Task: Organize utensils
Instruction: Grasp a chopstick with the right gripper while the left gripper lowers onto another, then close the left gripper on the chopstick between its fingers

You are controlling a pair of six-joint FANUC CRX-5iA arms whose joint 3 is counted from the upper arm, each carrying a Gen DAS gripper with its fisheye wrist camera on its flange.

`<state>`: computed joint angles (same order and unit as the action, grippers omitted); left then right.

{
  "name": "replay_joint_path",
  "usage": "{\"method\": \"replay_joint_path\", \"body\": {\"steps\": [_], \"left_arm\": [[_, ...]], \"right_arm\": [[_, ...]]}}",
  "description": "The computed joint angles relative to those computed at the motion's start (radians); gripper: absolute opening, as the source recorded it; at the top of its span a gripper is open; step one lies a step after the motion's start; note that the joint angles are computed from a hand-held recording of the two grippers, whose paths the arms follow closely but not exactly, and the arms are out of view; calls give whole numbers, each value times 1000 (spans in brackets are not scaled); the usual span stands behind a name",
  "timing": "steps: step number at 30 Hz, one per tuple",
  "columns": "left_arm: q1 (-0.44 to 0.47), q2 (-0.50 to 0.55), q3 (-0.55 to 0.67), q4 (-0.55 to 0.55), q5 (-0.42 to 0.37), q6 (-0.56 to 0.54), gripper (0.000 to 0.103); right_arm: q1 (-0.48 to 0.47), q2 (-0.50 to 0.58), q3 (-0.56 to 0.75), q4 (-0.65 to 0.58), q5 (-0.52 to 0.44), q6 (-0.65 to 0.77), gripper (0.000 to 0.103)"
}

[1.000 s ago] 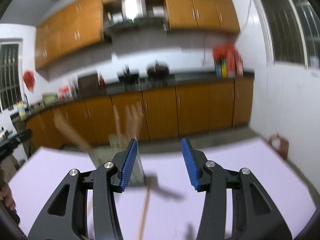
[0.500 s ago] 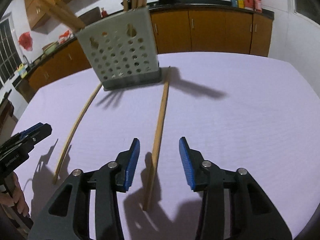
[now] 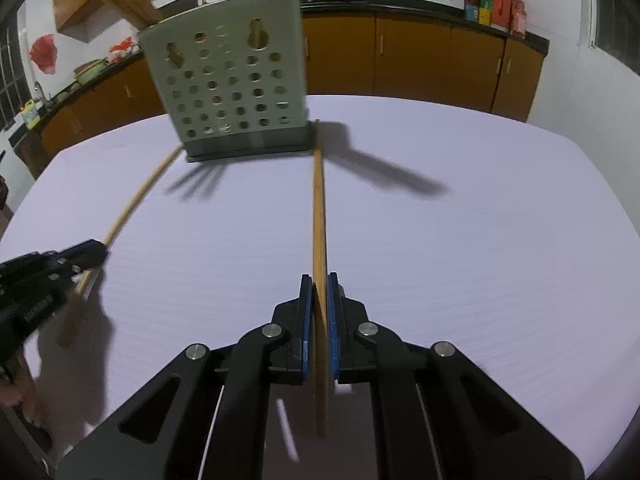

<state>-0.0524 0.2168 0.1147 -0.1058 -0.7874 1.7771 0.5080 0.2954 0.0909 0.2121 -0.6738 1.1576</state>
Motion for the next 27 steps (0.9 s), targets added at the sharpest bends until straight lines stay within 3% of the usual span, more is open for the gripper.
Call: {"method": "replay_joint_path", "body": {"steps": [6,10,12,27], "left_arm": [[32,-18,-27,8,18,20,10],[29,-18,-30,26,22,-19,25],[26,-16,-25,24,18,-26,27],[45,-21,-47,72,40,-51,27]], "right_arm": [[-35,7,4,9,1,-40,8],[-32,8,0,31,-2,-47,8],[-34,10,3,27,-2,-43,9],[-32,11,5,22,-2,-45,9]]}}
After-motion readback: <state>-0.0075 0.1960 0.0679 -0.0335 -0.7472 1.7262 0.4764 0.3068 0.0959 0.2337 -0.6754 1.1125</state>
